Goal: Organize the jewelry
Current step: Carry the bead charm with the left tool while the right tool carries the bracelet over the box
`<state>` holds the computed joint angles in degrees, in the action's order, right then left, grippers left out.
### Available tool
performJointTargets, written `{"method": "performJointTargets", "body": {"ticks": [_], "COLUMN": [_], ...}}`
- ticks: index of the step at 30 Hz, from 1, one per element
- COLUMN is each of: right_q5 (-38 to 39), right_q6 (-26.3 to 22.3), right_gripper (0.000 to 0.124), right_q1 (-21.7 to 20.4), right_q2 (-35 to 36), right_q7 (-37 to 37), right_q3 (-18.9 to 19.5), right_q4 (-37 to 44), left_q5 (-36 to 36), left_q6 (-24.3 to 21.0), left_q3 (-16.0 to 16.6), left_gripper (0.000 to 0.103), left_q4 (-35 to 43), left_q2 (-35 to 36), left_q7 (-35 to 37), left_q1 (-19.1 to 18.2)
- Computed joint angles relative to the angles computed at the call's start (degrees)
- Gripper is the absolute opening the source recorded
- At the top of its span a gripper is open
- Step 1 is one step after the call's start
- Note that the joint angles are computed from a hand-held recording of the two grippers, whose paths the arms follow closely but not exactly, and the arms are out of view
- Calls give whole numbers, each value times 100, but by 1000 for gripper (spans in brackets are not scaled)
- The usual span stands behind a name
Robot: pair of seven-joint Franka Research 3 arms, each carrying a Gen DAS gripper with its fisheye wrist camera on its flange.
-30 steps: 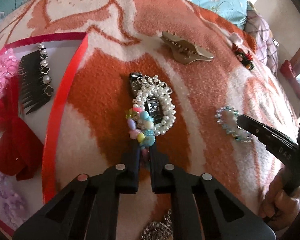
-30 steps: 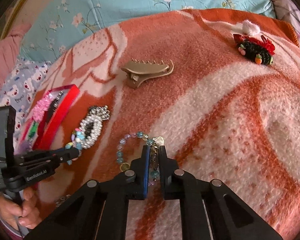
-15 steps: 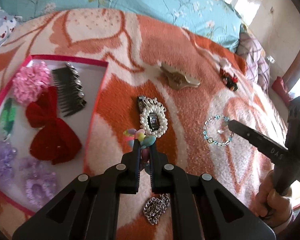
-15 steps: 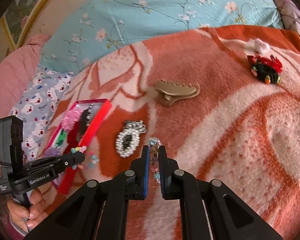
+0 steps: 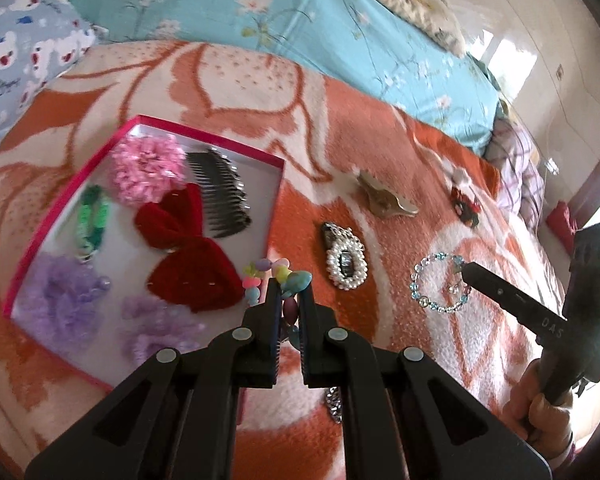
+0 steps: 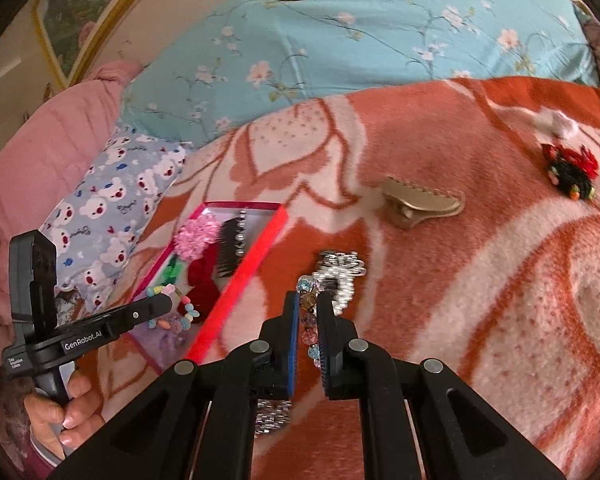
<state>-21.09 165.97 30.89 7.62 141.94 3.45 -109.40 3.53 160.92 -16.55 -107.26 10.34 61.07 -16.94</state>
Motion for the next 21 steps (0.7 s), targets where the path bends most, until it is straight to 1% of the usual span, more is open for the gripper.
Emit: {"method": "performJointTargets", "body": {"ticks": [3,10,16,21], "right_q5": [131,439,1022,1442], "right_q6": [5,-23,-115,-299], "right_gripper": [8,8,8,8], "right_q1": [27,220,356,522], "right_q2": [109,388,837,1323], "right_q7": [-172,-628,-1312,-1854], "right_q3": [68,92,177,187], "right_q4": [159,578,1169,1855], "left_q5": [49,114,281,278], "left_q6": [81,221,297,415], "left_q3": [65,182,306,379], "left_gripper": [6,6,6,6], "left_q4": [-207,-593,-858,-1043], "left_q2": [-171,-480,-723,-878], "left_q7": [-108,-315,-590,-695], "left_q1": [30,132,242,362]}}
